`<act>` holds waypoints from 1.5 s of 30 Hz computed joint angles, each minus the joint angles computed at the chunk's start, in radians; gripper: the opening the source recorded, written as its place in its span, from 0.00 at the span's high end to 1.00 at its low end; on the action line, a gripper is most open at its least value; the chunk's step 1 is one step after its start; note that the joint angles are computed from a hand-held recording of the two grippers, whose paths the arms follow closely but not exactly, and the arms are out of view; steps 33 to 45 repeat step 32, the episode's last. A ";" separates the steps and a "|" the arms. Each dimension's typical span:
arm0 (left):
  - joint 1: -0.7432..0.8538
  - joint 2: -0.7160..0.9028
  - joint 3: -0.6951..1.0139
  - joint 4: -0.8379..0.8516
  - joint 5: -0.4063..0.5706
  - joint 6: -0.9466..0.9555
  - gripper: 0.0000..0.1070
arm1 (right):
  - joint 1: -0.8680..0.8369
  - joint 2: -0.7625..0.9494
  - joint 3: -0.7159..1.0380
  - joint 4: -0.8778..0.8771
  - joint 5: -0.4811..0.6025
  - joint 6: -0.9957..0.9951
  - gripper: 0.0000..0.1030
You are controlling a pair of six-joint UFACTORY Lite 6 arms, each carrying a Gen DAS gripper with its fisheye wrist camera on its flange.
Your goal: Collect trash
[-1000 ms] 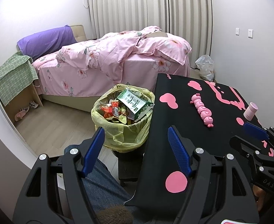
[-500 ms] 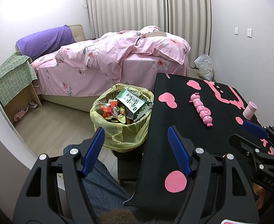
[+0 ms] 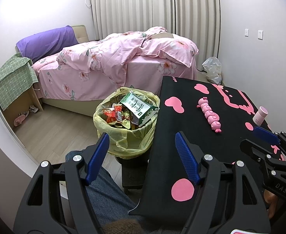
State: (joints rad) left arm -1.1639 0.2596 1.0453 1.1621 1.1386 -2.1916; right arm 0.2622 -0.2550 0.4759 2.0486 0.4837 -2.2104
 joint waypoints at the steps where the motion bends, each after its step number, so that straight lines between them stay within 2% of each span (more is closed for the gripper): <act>1: 0.001 -0.001 0.000 -0.001 -0.001 0.001 0.38 | -0.001 0.001 0.001 0.001 0.001 -0.001 0.46; 25: 0.009 -0.005 -0.017 0.030 -0.048 0.012 0.38 | 0.019 -0.002 -0.003 0.064 -0.032 -0.057 0.46; 27: 0.042 -0.002 -0.006 0.037 -0.096 0.039 0.38 | 0.009 0.009 0.011 0.082 -0.054 -0.089 0.46; 29: 0.103 0.017 0.017 0.051 -0.186 0.094 0.38 | -0.055 0.053 0.051 0.010 -0.042 -0.046 0.46; 32: 0.235 0.187 0.194 0.035 -0.347 0.230 0.37 | -0.168 0.208 0.159 -0.076 0.008 -0.040 0.46; 45: 0.235 0.187 0.194 0.035 -0.347 0.230 0.37 | -0.168 0.208 0.159 -0.076 0.008 -0.040 0.46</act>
